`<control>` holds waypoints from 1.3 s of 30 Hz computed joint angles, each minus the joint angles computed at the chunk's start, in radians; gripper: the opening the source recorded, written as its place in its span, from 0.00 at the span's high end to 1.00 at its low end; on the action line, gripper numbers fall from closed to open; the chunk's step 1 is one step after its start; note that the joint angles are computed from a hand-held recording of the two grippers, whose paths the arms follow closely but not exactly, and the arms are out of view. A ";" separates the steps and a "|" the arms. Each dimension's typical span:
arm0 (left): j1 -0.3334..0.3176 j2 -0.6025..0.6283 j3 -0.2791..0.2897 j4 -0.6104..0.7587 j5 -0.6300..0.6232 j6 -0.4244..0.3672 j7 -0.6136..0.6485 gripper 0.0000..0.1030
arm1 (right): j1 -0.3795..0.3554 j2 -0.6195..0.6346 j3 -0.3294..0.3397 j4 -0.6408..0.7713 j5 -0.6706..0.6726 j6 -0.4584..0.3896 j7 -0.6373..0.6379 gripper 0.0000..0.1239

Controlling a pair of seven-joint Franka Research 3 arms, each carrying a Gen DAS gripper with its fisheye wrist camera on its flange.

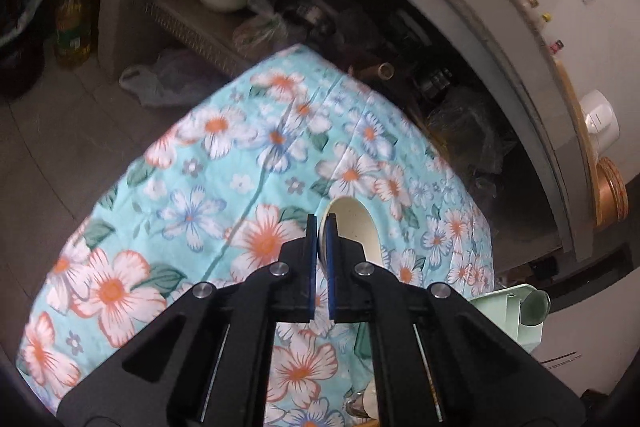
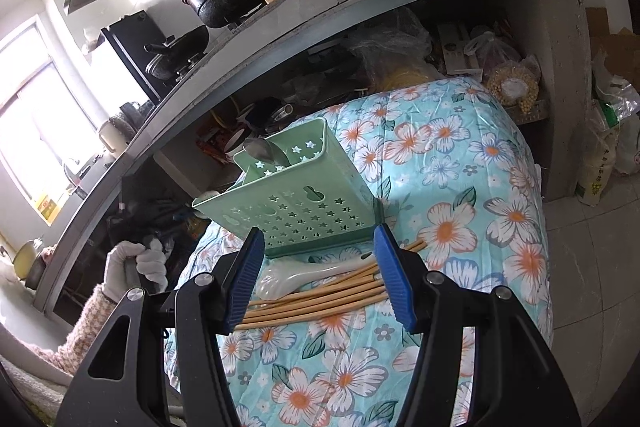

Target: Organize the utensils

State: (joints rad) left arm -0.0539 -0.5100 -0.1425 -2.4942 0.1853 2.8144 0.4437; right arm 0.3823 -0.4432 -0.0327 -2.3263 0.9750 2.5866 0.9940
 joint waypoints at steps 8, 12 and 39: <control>0.243 -0.091 -0.332 0.172 0.556 -0.165 -0.125 0.97 | 0.002 0.002 -0.001 -0.003 0.009 0.001 0.002 0.55; 0.277 -0.092 -0.447 0.235 0.788 -0.237 -0.143 0.97 | 0.000 0.001 -0.003 -0.007 0.012 0.001 0.006 0.55; 0.013 -0.093 -0.202 0.105 0.760 0.031 -0.285 0.48 | -0.015 -0.058 0.039 -0.056 -0.038 0.105 0.014 0.55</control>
State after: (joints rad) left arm -0.0407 -0.6031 -0.3443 -2.3892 0.9449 2.8451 0.1584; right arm 0.3672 -0.5016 0.0062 -2.3824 0.9369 2.6920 1.0077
